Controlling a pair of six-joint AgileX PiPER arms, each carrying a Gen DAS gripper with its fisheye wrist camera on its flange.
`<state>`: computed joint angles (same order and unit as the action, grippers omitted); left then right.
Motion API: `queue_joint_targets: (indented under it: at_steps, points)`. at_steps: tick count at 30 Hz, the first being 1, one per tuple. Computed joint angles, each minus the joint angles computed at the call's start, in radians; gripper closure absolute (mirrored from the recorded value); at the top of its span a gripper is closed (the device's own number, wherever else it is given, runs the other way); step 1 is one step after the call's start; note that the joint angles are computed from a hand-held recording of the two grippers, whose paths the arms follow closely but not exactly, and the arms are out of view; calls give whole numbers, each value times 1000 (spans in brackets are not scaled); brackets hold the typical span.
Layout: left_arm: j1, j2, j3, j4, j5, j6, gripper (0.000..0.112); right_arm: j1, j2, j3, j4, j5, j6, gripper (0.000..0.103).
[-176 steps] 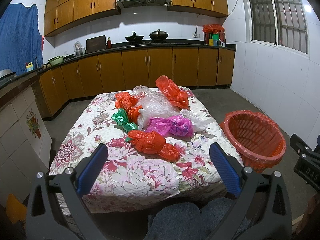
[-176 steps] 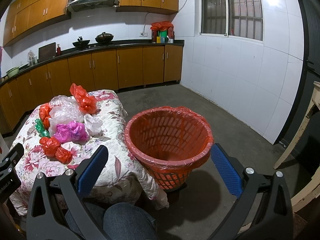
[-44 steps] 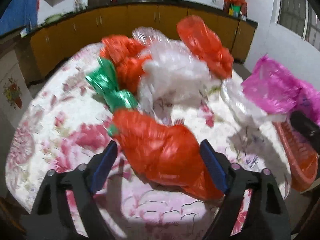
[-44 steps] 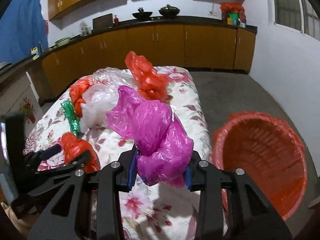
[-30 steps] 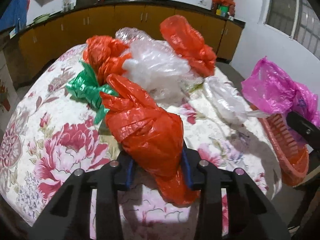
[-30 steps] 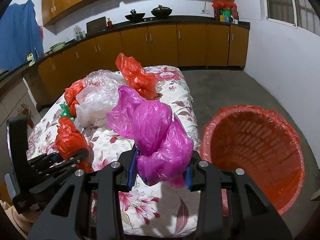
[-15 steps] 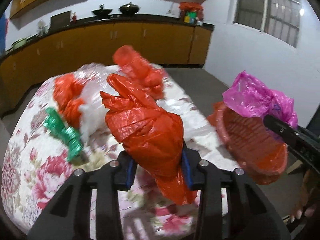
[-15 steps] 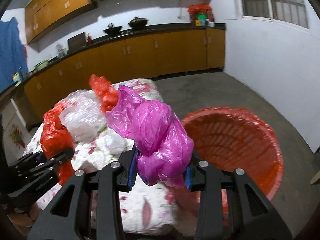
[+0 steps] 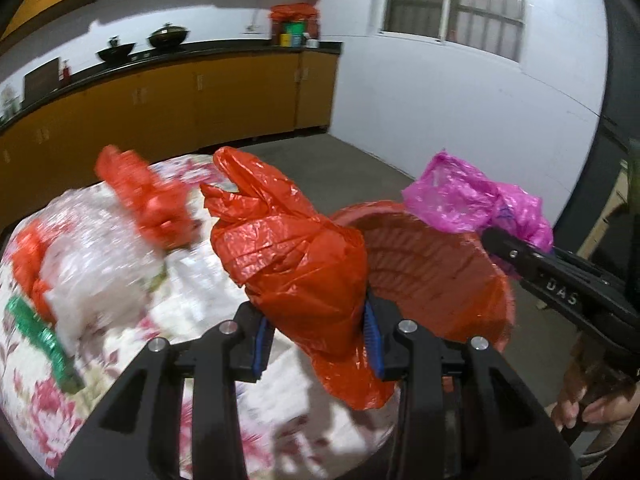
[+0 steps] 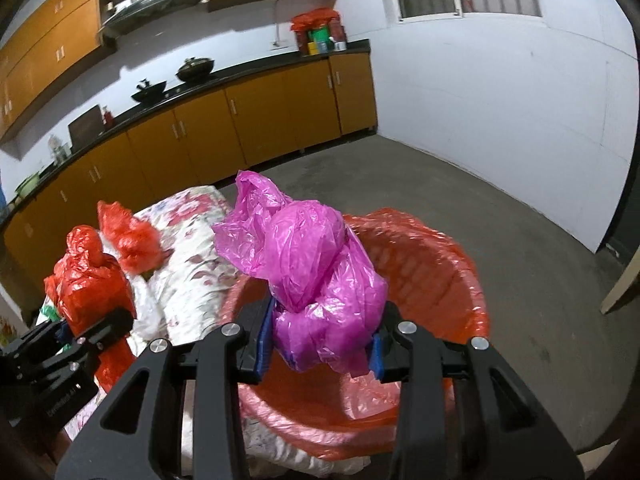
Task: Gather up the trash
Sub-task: 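Carry both bags over the orange basket and open both grippers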
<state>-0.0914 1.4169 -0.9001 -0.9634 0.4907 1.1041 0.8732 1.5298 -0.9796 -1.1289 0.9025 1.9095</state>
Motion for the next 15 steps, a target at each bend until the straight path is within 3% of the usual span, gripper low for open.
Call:
queue_joint_targets:
  at_steps: [15]
  points:
    - [-187, 138, -116, 73, -43, -102, 71, -140, -67, 82, -32, -88, 48, 63]
